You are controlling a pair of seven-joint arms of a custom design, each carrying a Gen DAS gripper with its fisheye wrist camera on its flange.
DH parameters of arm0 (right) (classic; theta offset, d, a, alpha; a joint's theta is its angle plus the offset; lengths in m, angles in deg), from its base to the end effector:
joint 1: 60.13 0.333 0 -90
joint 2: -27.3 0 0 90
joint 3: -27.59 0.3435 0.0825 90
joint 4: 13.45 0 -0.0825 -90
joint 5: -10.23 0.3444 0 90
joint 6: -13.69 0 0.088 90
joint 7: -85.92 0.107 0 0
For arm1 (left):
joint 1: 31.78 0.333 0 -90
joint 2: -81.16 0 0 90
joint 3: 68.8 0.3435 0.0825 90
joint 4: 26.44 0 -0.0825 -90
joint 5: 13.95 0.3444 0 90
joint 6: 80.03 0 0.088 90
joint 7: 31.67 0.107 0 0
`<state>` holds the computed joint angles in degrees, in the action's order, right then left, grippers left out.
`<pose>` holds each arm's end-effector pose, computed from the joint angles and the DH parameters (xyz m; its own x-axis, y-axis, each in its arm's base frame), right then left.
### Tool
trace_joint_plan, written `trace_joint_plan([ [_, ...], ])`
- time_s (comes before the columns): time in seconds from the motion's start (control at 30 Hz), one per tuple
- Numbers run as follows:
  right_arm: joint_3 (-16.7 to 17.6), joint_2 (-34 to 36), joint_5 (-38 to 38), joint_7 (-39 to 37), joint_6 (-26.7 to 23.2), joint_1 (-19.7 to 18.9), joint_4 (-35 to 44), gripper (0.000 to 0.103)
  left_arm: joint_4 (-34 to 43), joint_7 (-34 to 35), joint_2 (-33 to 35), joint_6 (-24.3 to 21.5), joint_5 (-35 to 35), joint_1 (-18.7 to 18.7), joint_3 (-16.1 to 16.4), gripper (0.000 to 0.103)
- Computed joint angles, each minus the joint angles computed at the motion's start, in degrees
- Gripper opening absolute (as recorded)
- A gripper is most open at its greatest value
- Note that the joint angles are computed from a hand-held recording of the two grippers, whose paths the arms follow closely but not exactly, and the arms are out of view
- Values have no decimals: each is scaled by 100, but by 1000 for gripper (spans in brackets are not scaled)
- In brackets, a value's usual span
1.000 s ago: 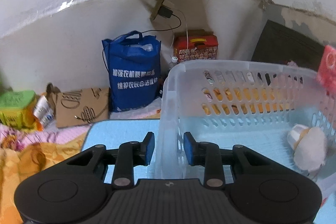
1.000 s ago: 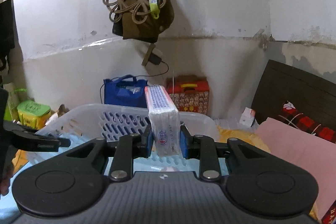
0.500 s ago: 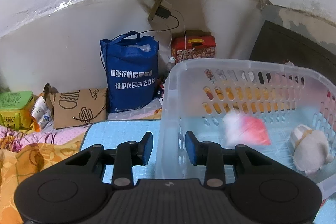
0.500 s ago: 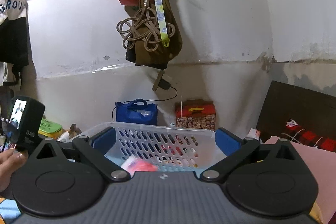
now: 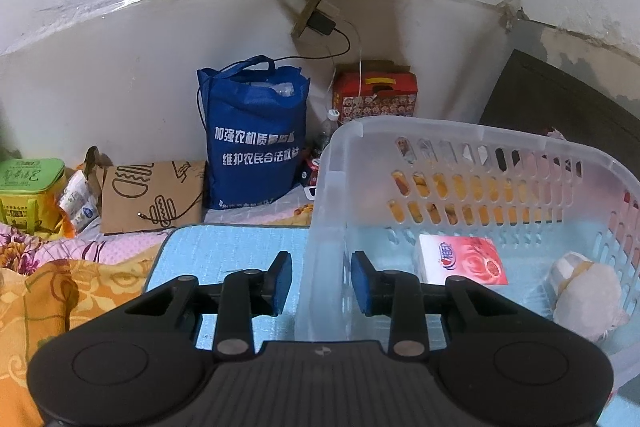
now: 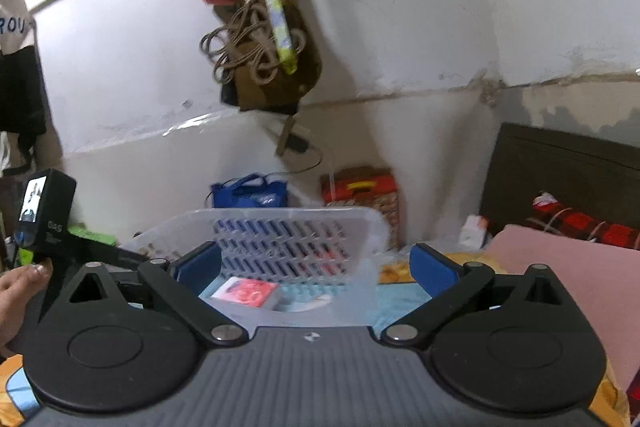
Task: Organize objects
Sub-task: 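Grasp the strawberry drink bottle with the right gripper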
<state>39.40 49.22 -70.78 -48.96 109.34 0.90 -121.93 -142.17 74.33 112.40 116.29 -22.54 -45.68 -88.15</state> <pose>0.2764 0.5252 0.3820 -0.3540 -0.9309 -0.0900 -0.2103 0.1730 -0.9622 0.5635 -0.3099 0.3496 -0.5540 -0.8315 0.0414 -0.5438 0.3238 -0.7743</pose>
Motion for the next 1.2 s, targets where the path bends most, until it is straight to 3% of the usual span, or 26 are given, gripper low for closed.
trace_joint_plan([
  [0.2,-35,219,70,-199,-446,213,190,103,-12,9,-40,35,-142,-230,218,40],
  [0.57,0,241,42,181,-603,320,80,103,-17,58,-49,56,-196,-281,266,41],
  [0.77,-35,531,279,-55,-676,406,387,103,-10,137,-41,61,-134,-245,241,41],
  [1.03,-189,869,444,-540,-448,514,750,103,-14,157,-32,113,-137,-254,234,41],
  [1.2,-238,876,622,-425,117,376,684,103,-8,162,-23,115,-108,-219,203,41],
])
